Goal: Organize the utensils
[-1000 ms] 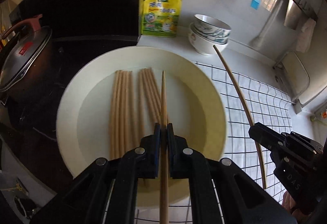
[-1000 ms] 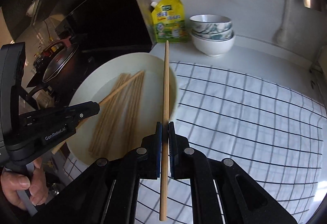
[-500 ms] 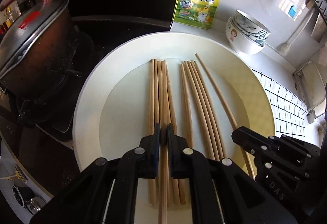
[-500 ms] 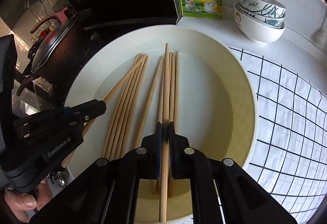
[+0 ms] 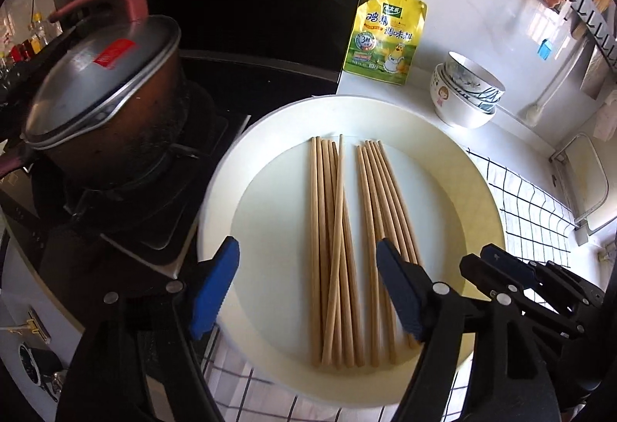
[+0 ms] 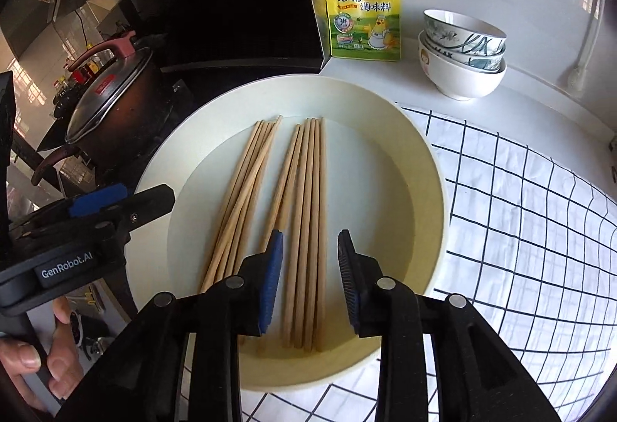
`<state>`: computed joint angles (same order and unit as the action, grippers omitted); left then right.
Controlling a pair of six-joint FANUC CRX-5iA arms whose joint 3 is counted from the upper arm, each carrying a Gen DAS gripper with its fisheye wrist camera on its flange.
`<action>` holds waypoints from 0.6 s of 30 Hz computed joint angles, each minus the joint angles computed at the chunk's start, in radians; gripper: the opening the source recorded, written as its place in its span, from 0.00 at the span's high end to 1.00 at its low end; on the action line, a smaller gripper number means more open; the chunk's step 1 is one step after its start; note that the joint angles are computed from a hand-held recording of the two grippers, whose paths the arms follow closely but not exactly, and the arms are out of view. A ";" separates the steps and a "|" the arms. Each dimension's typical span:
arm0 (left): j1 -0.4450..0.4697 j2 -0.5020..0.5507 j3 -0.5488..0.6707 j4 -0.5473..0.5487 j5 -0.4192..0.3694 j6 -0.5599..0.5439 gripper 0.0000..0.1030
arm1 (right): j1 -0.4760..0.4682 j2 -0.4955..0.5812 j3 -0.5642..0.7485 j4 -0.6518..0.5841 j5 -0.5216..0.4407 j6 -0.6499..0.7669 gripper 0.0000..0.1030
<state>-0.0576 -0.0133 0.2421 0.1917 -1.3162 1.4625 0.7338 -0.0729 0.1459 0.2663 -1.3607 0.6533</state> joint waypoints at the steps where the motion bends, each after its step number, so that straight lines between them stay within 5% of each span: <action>1: 0.001 -0.006 -0.002 -0.001 -0.002 -0.003 0.30 | 0.009 -0.005 -0.003 0.011 -0.003 -0.007 0.72; 18: 0.004 -0.074 -0.020 -0.010 -0.006 -0.031 0.23 | 0.101 -0.063 -0.041 0.114 -0.032 -0.096 0.60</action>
